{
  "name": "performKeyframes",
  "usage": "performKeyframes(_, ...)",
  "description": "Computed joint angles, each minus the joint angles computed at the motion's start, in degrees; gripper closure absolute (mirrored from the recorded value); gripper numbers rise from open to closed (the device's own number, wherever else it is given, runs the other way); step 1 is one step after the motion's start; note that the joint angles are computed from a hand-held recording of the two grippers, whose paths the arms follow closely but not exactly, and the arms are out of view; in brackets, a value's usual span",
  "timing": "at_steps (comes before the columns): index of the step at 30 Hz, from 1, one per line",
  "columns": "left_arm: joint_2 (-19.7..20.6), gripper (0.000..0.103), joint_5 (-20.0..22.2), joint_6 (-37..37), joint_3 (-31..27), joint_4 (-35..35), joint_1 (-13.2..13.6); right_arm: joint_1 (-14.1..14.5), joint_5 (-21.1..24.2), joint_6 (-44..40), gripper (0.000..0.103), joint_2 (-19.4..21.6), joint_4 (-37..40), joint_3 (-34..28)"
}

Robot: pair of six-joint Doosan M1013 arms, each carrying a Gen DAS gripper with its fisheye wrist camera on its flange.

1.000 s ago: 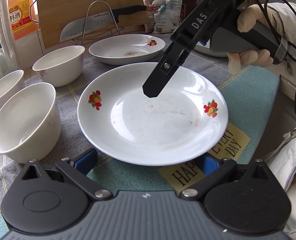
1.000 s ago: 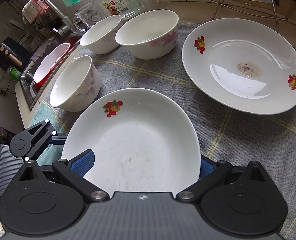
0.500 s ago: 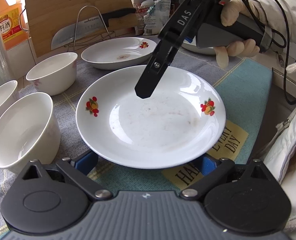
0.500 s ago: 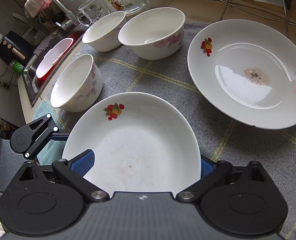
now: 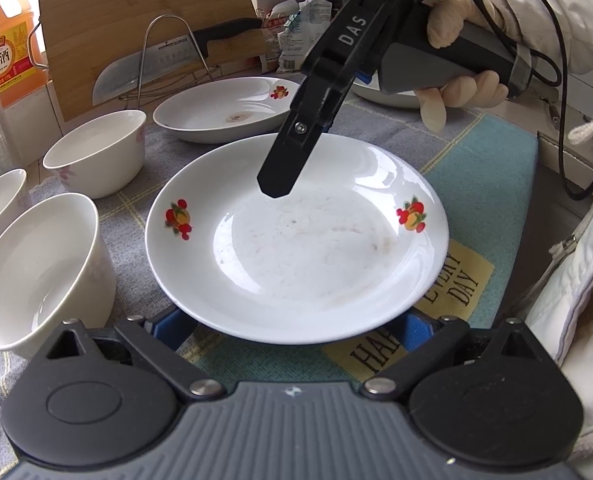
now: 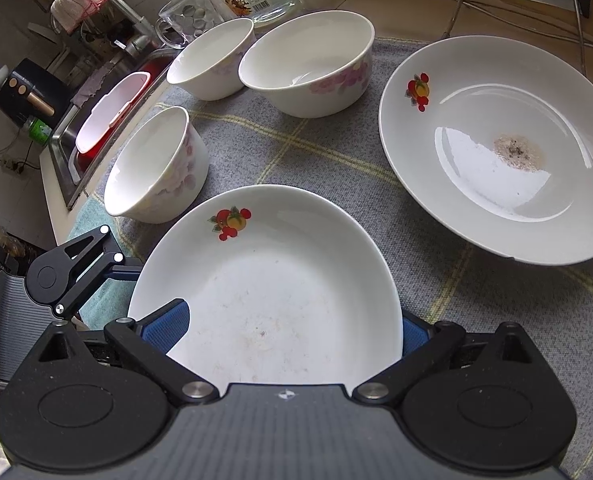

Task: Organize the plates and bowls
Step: 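Lift the gripped plate off the towel with the right tool, then carry the plate with the right tool toward the brown-stained plate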

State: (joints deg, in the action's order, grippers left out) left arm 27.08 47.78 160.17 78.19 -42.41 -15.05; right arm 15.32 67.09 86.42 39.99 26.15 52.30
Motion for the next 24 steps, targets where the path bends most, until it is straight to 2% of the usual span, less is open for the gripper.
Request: performKeyframes(24, 0.1, 0.004, 0.9, -0.3, -0.6, 0.4, 0.0, 0.1, 0.5, 1.3, 0.0, 0.1, -0.2, -0.5)
